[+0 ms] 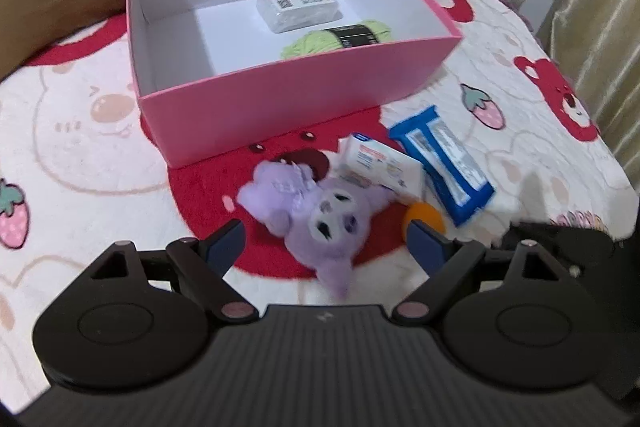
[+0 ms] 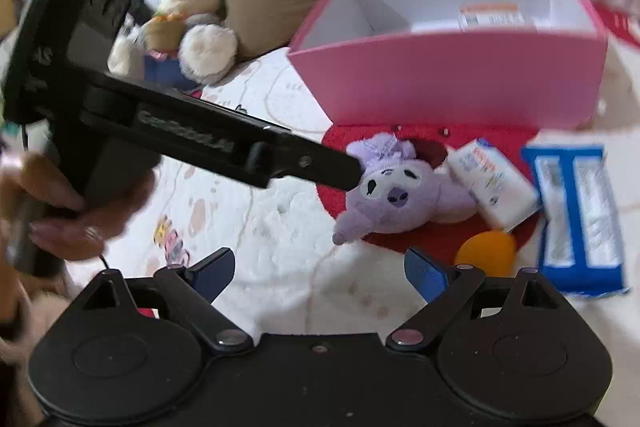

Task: Organize objects
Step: 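Lower the left tool onto the purple plush toy and close on it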

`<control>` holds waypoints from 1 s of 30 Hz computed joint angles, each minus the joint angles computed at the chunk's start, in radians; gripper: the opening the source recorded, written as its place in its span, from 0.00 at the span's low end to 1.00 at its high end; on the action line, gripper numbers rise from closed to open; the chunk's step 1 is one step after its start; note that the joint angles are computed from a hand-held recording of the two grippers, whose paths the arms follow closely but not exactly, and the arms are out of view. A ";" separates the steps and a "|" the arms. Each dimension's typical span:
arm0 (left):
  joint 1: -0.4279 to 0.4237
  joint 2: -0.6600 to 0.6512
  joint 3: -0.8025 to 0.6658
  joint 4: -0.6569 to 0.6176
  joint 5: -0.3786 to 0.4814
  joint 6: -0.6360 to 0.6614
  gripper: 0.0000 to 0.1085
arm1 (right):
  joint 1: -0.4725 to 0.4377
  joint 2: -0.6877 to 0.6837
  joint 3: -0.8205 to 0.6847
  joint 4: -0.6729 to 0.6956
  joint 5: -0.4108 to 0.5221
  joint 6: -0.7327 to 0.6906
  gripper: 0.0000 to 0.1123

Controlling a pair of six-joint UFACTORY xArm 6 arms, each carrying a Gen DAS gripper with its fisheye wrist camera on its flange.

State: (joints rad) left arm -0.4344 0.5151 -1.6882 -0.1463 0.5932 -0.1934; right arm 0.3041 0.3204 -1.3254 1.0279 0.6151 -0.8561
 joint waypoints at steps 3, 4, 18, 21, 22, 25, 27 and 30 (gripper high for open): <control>0.017 0.066 -0.055 -0.004 -0.006 -0.004 0.81 | 0.012 0.058 -0.049 -0.019 -0.021 0.069 0.83; 0.022 0.084 -0.071 -0.008 -0.011 -0.006 0.81 | 0.016 0.073 -0.062 -0.026 -0.030 0.086 0.83; 0.038 0.203 -0.139 -0.158 -0.106 0.078 0.79 | 0.040 0.220 -0.177 -0.044 -0.099 0.212 0.83; 0.037 0.215 -0.141 -0.089 -0.115 0.035 0.79 | 0.056 0.223 -0.174 -0.033 -0.145 0.178 0.81; 0.038 0.215 -0.133 -0.053 -0.129 0.007 0.81 | 0.063 0.224 -0.173 -0.048 -0.164 0.173 0.80; 0.043 0.212 -0.114 0.054 -0.158 -0.097 0.79 | 0.076 0.216 -0.155 -0.110 -0.213 0.193 0.76; 0.044 0.199 -0.093 0.005 -0.169 -0.063 0.67 | 0.080 0.218 -0.146 -0.142 -0.241 0.200 0.65; 0.046 0.178 -0.062 -0.175 -0.176 0.053 0.40 | 0.076 0.211 -0.130 -0.127 -0.258 0.162 0.56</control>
State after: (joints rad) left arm -0.3889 0.6929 -1.7505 -0.3214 0.4176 -0.1404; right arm 0.3803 0.5317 -1.4559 0.9011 0.3574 -0.6938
